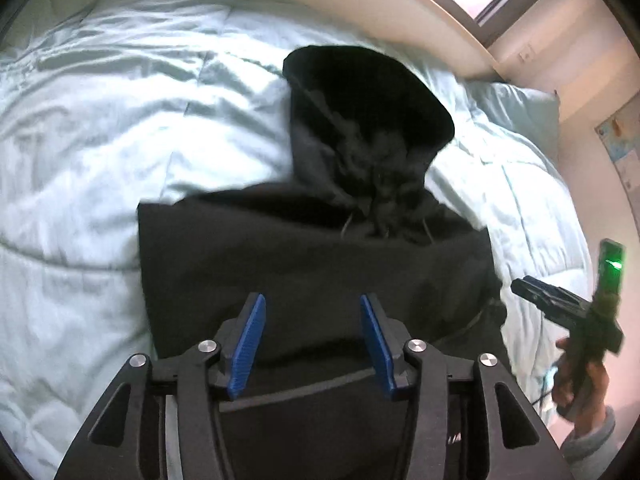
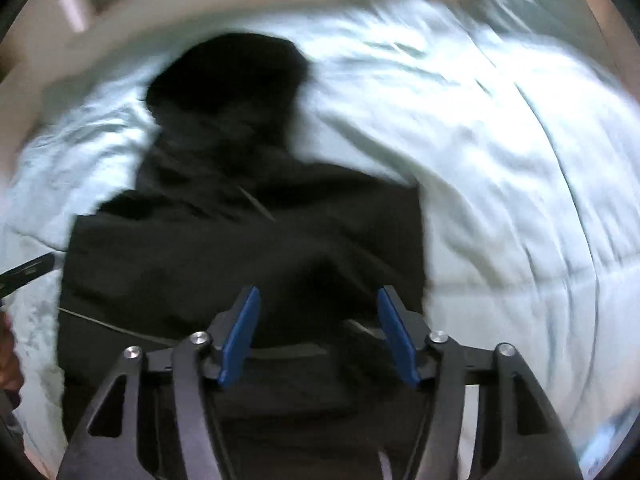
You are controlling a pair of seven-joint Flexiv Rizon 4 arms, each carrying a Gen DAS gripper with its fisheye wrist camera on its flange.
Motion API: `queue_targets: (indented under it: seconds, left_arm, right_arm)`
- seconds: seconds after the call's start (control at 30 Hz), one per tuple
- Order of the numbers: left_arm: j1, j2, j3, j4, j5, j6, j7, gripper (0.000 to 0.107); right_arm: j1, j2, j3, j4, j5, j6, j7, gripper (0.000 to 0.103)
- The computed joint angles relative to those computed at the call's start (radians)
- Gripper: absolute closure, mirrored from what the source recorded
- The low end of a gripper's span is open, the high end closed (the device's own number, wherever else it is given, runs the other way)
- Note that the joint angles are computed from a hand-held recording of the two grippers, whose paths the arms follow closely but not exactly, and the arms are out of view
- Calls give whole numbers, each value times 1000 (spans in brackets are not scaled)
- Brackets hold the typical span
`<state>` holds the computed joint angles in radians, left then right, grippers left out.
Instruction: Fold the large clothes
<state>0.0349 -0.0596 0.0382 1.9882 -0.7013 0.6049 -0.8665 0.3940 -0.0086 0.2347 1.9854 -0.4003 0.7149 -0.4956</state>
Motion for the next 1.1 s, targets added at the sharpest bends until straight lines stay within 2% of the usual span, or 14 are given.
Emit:
queue_targets:
  seconds: [0.07,0.17,0.2,0.23,0.3,0.4,0.5,0.6,0.7,0.77,0.83,0.97,1.03,1.1]
  left_arm:
    - [-11,-48,-14,-31,64,27,-50,55]
    - [-25,-133,-12,-94,294,18,-206,56]
    - [-24,-157,-13,-106,331,0,-221,56]
    - [-20,-167,-17,-103,332,3,-207,56]
    - [-11,-163,-24,-100,321,-1,-181,56]
    - [2,-113,-25,-69,259,12,-129,56]
    - [23,-37,-15,-28,132,-31,-34,56]
    - [30,46,15,20,37,-98,85,55]
    - [30,66,35,48,95,-132,88,55]
    - [23,41,31,65,220,-90,13,56]
    - [15,35,25,74,247,-76,-29,56]
    - [8,60,20,25,221,-95,1,56]
    - [12,55,20,-17,170,-105,31,56]
    - [10,29,8,-70,134,-70,48,56]
  right_arm:
    - [17,-80,-6,-60,7,19,-40,38]
    - [47,-218,-20,-148,39,-64,-84,43]
    - [47,-243,-22,-162,78,-83,-92,43]
    - [37,-259,-23,-152,124,-57,-92,43]
    - [24,-244,-29,-102,150,29,-73,43]
    - [21,-206,-27,-106,168,4,-94,43]
    - [18,-113,-20,-64,139,14,-91,43]
    - [20,-27,-6,-15,83,-23,-49,43]
    - [2,28,6,64,103,-60,-35,43]
    - [5,17,14,77,143,-105,-28,43]
    - [-1,35,16,102,188,-116,-40,43]
    - [-3,54,10,61,209,-148,-76,43]
    - [-16,73,1,40,231,-105,-87,43]
    - [-33,78,-13,6,194,-60,-93,43]
